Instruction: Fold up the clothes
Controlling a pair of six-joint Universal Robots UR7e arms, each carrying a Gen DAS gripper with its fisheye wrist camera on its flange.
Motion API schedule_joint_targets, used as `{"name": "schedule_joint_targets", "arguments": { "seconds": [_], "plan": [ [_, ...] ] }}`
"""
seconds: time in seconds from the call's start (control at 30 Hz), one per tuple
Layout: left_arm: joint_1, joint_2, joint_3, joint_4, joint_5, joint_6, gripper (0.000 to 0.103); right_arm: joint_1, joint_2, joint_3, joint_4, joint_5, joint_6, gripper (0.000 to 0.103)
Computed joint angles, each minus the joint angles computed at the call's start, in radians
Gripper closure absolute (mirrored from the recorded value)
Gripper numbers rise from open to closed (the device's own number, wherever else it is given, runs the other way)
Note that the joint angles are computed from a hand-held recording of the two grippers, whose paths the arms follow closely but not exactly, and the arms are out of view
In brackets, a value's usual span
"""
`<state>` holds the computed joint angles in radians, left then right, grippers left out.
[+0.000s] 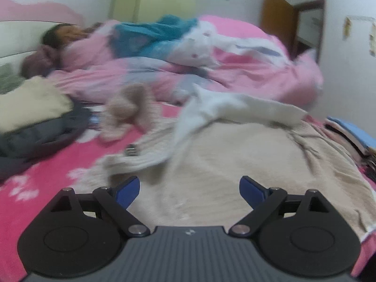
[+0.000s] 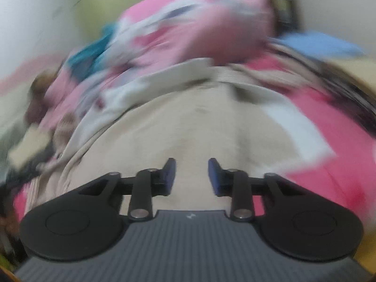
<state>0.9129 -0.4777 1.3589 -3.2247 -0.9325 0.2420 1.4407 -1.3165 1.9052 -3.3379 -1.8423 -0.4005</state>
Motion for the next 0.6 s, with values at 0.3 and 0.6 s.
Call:
{"name": "schedule_joint_targets", "arguments": {
  "seconds": [0.3, 0.6],
  "plan": [
    [0.039, 0.199, -0.274, 0.111, -0.031, 0.085, 0.011, 0.023, 0.513, -0.766, 0.509, -0.275, 0.145, 0.048],
    [0.097, 0.155, -0.254, 0.198, -0.121, -0.057, 0.014, 0.068, 0.567, -0.799, 0.247, -0.446, -0.305, 0.101]
  ]
}}
